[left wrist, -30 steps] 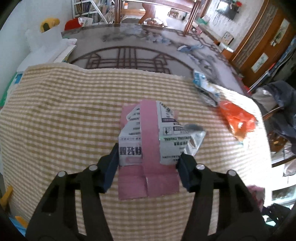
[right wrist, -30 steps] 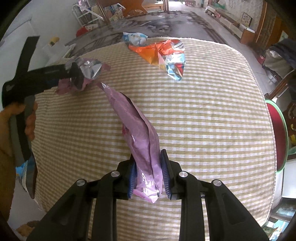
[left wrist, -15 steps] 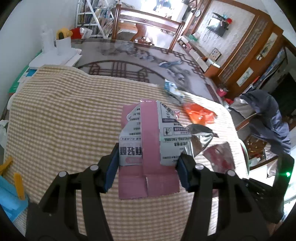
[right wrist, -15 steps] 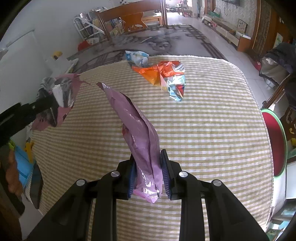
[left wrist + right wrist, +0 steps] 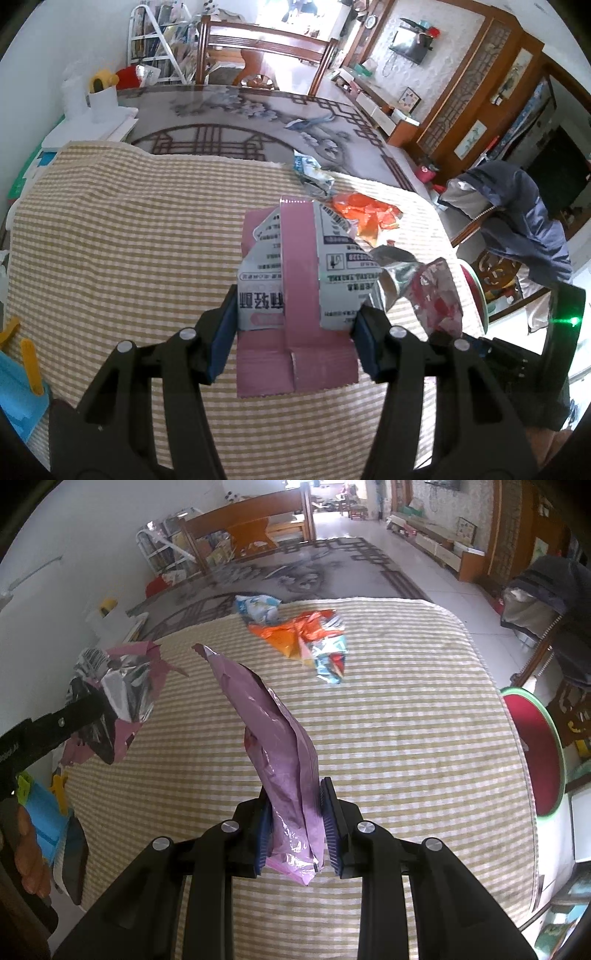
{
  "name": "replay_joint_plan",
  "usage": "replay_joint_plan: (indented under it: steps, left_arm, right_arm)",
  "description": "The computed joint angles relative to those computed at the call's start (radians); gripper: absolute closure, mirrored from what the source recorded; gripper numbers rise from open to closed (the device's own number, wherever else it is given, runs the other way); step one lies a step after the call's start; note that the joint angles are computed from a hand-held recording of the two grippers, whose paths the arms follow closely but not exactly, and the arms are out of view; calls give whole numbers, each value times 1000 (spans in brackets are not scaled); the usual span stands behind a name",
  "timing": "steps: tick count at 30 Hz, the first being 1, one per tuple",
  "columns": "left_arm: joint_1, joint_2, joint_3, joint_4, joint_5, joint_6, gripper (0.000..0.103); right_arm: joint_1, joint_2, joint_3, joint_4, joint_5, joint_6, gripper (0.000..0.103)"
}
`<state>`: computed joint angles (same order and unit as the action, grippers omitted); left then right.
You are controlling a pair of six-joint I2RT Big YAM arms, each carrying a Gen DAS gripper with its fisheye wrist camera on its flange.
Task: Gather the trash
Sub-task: 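Carry both pink bags over the red bin with both tools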
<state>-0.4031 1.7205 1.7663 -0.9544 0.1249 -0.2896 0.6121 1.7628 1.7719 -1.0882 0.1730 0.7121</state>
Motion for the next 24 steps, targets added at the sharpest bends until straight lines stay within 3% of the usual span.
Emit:
replay_joint_plan:
  steps: [15, 24]
  left_arm:
    - [-30, -16, -16, 19, -2, 37, 50]
    - [-97, 36, 70, -11, -65, 19, 50]
  right_arm:
    - [3, -93, -97, 21, 57, 82, 78]
    - [-63, -158, -189, 78, 1, 37, 78]
